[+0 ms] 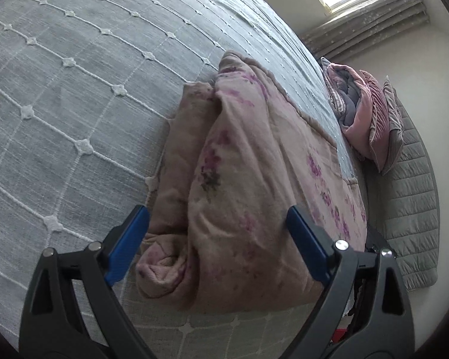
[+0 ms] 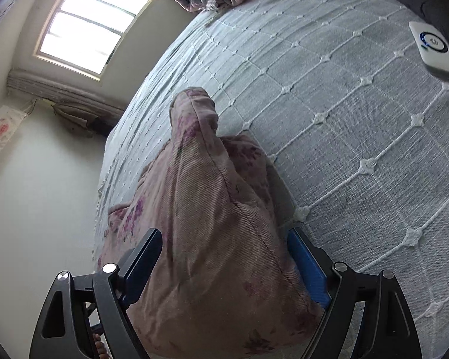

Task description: Fold large clothes

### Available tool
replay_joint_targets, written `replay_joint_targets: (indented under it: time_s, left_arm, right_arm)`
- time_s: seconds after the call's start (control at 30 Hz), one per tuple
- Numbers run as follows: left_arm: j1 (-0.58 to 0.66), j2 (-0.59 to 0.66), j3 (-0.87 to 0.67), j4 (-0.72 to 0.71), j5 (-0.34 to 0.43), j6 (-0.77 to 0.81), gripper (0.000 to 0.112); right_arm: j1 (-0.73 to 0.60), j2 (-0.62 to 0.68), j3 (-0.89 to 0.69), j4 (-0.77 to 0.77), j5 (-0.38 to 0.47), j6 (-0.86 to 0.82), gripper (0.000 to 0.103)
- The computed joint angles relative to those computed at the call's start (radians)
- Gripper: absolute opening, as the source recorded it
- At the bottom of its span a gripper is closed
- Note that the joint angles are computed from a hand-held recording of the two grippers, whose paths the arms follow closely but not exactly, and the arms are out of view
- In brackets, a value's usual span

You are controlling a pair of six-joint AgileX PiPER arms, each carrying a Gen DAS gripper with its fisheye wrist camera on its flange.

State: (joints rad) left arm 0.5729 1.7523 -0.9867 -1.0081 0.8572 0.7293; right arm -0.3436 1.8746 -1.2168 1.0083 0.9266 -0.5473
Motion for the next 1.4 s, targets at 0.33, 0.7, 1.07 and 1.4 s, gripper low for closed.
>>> replay_joint_targets:
  time_s: [0.33, 0.7, 1.07, 1.4]
  left_arm:
    - [-0.009, 0.133, -0.024, -0.110, 0.037, 0.151, 0.093]
    - [0.010, 0.204, -0.029, -0.246, 0.088, 0.270, 0.096]
    - [-0.025, 0.085, 0.080, -0.400, -0.011, 0.357, 0.048]
    - [0.052, -0.109, 0.081, -0.441, 0.122, 0.391, 0.034]
  right_arm:
    - [0.002, 0.142, -0.060, 0.084, 0.066, -0.062, 0.095]
    - [0.011, 0.230, -0.150, 0.128, 0.129, -0.088, 0.097]
    - [0.061, 0.186, -0.144, 0.205, 0.058, -0.230, 0.057]
    - [0.194, 0.028, -0.221, 0.335, 0.076, -0.280, 0.043]
